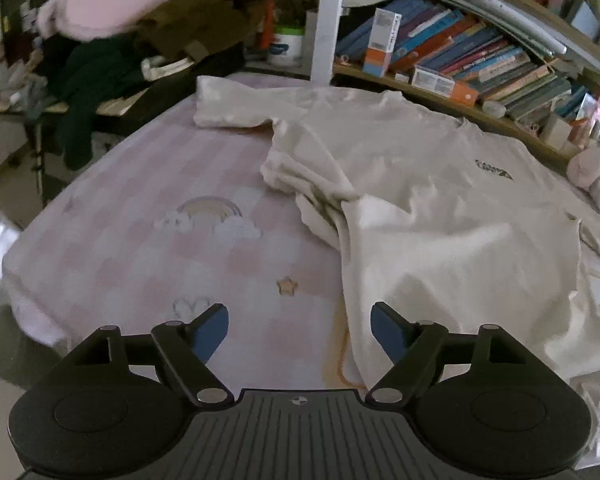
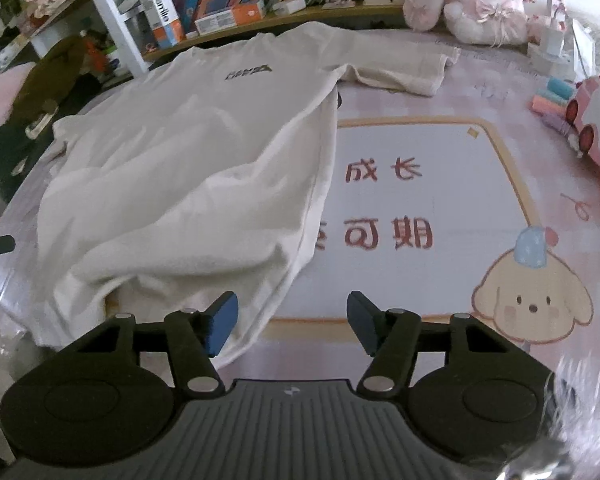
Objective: Fold clothes
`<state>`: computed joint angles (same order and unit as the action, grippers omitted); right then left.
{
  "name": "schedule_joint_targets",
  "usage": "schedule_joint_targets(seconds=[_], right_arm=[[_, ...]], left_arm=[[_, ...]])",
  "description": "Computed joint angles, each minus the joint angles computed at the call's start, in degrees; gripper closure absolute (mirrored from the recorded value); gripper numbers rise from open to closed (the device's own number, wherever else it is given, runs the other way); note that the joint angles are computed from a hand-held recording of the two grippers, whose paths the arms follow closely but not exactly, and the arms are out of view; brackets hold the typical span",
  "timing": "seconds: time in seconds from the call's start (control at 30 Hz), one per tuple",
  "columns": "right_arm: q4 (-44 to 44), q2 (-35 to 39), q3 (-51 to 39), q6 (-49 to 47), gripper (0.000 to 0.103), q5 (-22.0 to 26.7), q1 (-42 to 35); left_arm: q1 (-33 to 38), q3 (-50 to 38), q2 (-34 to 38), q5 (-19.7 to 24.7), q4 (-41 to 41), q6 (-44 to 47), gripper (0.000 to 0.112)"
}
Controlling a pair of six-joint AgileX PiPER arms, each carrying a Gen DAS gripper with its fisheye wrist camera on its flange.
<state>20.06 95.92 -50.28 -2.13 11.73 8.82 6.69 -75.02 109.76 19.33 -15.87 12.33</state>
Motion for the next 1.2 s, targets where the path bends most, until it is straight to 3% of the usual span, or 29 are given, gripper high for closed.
schedule_joint_targets(seconds=[0.1,0.23,0.5,0.77,0.97,1.1,1.13,1.17,1.2], right_arm=[[8.0,-1.1,1.3,-9.6,0.045,0.2,-1.0],[17.8,-1.9,2.0,-20.7,0.045,0.8,-3.2],[31.9,-0.7,2.0,-33.2,0.047,3.5,-5.2],[32.6,2.4,-1.3,-31.9,0.051,6.0,-3.9],[17.7,4.5,-5.3,-18.7,0.062,5.3,0.5],[3.8,5.6,-7.6,-8.0,0.083,5.4,4.0],[2.4,5.9,-8.0,-7.0,0.093,5.6,4.4],[3.3,5.9,-8.0,-7.6,0.094,5.9,4.3],[4.9,5.6,-7.7,-8.6,0.095,5.7,4.2]], left_arm=[[-1.0,4.2,-2.2,-2.4,0.8,-2.7,0.029],[-1.7,4.9,-2.4,-1.4,3.0,-6.1,0.029],[-0.9,7.4,-4.0,-0.2,-6.9,3.3,0.029],[-1.9,4.7,-1.4,0.3,-4.3,0.8,0.031],[-1.9,2.2,0.9,0.4,-8.3,5.4,0.032],[-2.1,-2.6,4.5,4.6,-7.9,5.4,0.068],[-2.2,-4.1,5.6,5.9,-7.2,4.6,0.075],[-2.3,-4.0,5.7,5.2,-7.7,5.2,0.082],[-1.8,-5.0,6.4,6.7,-10.4,8.1,0.108]])
